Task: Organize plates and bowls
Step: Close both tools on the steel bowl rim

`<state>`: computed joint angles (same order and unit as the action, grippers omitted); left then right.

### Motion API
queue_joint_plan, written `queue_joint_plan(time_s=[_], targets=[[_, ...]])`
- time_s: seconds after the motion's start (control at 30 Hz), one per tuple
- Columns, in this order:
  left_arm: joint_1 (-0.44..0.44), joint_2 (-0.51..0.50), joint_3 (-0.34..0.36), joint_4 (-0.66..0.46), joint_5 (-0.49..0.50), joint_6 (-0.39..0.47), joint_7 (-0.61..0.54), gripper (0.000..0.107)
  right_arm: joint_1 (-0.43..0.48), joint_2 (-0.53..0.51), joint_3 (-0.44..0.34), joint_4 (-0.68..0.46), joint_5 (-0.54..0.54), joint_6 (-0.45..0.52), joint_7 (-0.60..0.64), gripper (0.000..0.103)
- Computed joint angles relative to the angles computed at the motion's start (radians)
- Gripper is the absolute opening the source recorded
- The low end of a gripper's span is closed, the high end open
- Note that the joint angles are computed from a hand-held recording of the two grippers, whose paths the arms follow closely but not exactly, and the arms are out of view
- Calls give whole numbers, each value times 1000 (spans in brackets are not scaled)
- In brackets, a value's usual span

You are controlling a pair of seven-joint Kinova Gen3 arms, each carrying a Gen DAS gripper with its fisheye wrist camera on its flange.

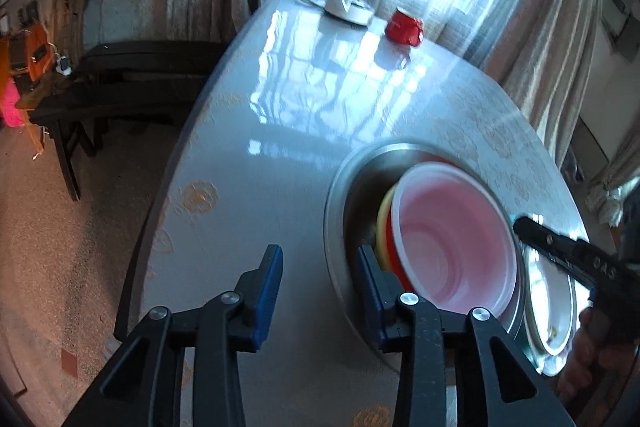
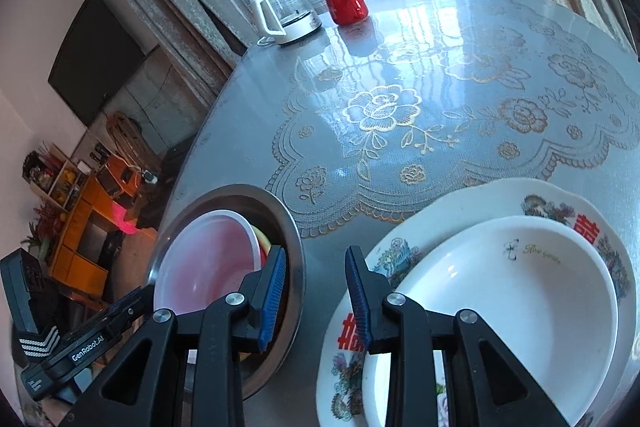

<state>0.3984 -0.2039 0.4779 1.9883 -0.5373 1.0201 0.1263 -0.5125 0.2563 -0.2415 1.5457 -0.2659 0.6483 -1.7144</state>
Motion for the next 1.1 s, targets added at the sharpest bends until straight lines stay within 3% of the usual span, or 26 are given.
queue_joint_plan(time_s=[0.23,0.4,0.5,0.6,0.67,0.8,0.93,1.1], targets=[[-17,-38,-63,30,102,-104,-144,37,-25,49,6,-89,62,88,45,29],[-33,-35,-86,15,164,-113,-292,37,-7,126,-6,-209,30,234,132,25],[-44,-44,-121,16,225,-136,-391,37,-11,147,-2,-258,36,285,176,25],[-66,-51,-112,23,244,-153,-434,34,-11,161,1,-291,34,326,219,25],[-70,-57,-115,39,260,-193,-464,26,9,168,-12,-299,1,340,267,13],[-118,-49,-15,46,182,-194,-389,25,5,153,-4,-271,-15,316,297,11],[-128,-72,-16,76,187,-226,-358,24,45,135,-16,-216,-88,271,319,10],[-146,-62,38,64,144,-181,-290,23,74,103,-34,-157,-165,211,353,11]])
